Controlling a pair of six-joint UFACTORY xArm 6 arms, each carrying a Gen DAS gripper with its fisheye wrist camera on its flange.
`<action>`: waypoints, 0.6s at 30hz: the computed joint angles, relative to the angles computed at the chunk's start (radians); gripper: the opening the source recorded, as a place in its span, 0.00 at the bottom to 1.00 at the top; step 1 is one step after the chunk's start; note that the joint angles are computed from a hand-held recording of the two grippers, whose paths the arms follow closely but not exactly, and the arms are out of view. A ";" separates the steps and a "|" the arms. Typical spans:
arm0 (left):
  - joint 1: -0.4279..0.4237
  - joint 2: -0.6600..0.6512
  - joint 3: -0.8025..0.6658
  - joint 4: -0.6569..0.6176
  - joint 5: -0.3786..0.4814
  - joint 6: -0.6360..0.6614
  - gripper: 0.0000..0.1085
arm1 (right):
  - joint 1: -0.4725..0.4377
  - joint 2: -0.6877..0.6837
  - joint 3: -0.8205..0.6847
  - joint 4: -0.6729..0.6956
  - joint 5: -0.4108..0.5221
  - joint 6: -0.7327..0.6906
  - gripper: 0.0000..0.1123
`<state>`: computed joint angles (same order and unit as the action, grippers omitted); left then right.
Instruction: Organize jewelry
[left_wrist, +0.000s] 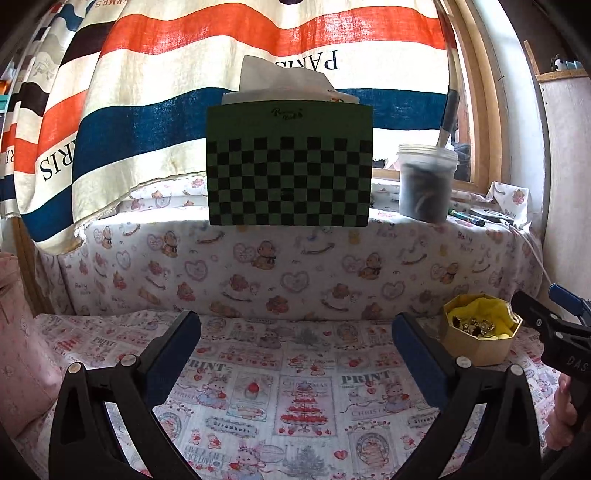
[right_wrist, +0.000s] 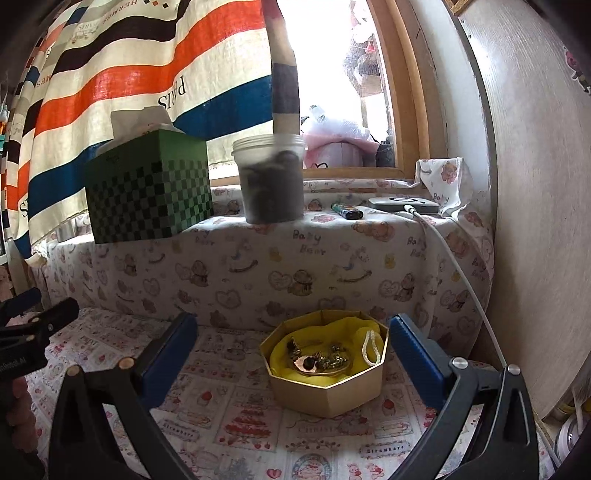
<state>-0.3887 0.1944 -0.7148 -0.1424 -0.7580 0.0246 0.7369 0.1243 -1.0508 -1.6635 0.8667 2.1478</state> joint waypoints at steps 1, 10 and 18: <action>-0.005 0.007 -0.002 -0.015 -0.011 0.011 0.95 | 0.000 -0.002 0.002 0.000 0.003 0.004 0.92; -0.035 0.038 -0.018 -0.119 -0.058 0.087 0.95 | -0.004 0.012 -0.015 0.048 0.005 -0.035 0.92; -0.044 0.040 0.013 -0.119 -0.176 0.074 0.95 | -0.019 0.009 -0.014 0.086 -0.017 -0.042 0.92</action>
<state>-0.4325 0.2342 -0.7017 -0.2614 -0.9336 0.0984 0.7184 0.1337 -1.0646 -1.5772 0.8497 2.1059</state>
